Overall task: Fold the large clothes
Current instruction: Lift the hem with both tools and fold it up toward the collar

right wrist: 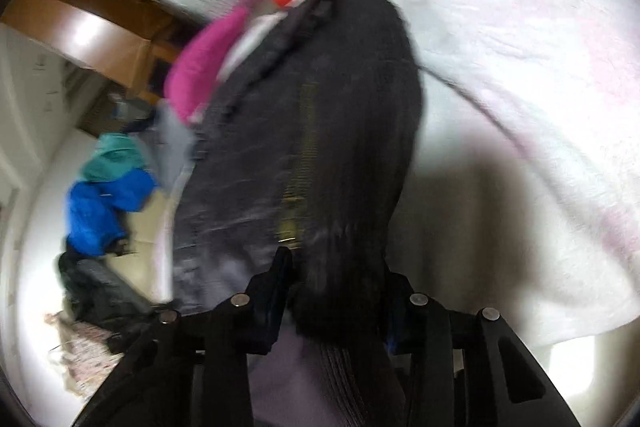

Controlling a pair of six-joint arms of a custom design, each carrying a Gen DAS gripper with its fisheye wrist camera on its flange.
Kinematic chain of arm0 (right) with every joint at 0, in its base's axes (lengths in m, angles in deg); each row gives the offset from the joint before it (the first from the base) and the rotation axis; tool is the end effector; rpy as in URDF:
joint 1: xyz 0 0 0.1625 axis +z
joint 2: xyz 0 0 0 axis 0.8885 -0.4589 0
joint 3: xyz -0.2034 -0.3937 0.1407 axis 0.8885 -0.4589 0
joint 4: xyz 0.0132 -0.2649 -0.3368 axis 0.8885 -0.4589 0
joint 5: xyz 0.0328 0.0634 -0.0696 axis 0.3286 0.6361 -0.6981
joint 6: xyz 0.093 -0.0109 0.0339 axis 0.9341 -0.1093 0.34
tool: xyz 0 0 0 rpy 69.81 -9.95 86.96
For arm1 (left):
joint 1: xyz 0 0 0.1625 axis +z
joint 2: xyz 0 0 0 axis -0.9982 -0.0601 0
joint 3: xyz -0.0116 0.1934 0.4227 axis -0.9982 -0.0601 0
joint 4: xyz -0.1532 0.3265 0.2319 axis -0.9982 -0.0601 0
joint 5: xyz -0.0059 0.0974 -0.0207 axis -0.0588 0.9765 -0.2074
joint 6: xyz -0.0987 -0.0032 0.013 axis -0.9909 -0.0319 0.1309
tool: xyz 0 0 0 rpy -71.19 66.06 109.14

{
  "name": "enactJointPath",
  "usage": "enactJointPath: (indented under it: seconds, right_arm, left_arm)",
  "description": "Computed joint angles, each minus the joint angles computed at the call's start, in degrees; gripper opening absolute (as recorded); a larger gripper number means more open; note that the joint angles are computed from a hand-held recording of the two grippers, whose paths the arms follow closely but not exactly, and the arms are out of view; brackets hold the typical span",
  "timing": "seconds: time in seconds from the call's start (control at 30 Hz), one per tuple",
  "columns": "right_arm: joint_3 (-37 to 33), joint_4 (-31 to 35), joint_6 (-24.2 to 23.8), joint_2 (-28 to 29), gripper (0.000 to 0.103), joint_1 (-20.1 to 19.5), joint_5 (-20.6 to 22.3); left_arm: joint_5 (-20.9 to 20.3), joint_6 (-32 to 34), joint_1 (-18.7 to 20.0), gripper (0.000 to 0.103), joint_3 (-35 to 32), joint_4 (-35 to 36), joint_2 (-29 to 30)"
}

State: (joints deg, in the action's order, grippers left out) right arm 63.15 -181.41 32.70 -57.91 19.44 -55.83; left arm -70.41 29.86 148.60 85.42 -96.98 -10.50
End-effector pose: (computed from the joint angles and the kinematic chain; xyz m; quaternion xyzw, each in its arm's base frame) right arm 0.0798 -0.4693 0.2456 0.0568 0.9356 -0.3475 0.0275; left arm -0.0943 -0.5593 0.2805 0.1722 0.9528 -0.1485 0.2010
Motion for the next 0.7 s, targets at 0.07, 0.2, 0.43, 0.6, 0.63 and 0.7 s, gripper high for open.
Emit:
enactJointPath:
  seconds: [0.07, 0.2, 0.43, 0.6, 0.63, 0.7]
  right_arm:
    - [-1.0, 3.5, 0.0, -0.1, 0.042, -0.1, -1.1]
    - [-1.7, 6.7, 1.4, 0.2, 0.047, -2.2, 2.6]
    - [-2.7, 7.3, 1.1, 1.6, 0.048, -1.6, 3.9]
    - [-2.8, 4.4, 2.1, 3.4, 0.045, -1.4, 7.8]
    - [-2.6, 3.7, 1.3, 3.2, 0.042, -0.8, 8.2]
    - [-2.5, 3.4, -0.4, 3.1, 0.036, 0.3, 6.4]
  left_arm:
    - [-1.0, 0.5, 0.1, 0.065, 0.1, 0.6, 0.1]
    - [-1.3, 1.6, -0.4, 0.052, 1.0, -1.5, -0.3]
    - [-2.3, 1.7, 0.1, 0.044, 0.2, -2.1, 0.2]
    - [-4.1, 1.7, 0.4, 0.059, -0.1, -2.1, 1.1]
    - [-4.4, 2.4, 0.1, 0.048, 0.0, -2.9, 1.2]
    - [-4.1, 3.8, -0.6, 0.026, 0.4, -4.2, 1.2]
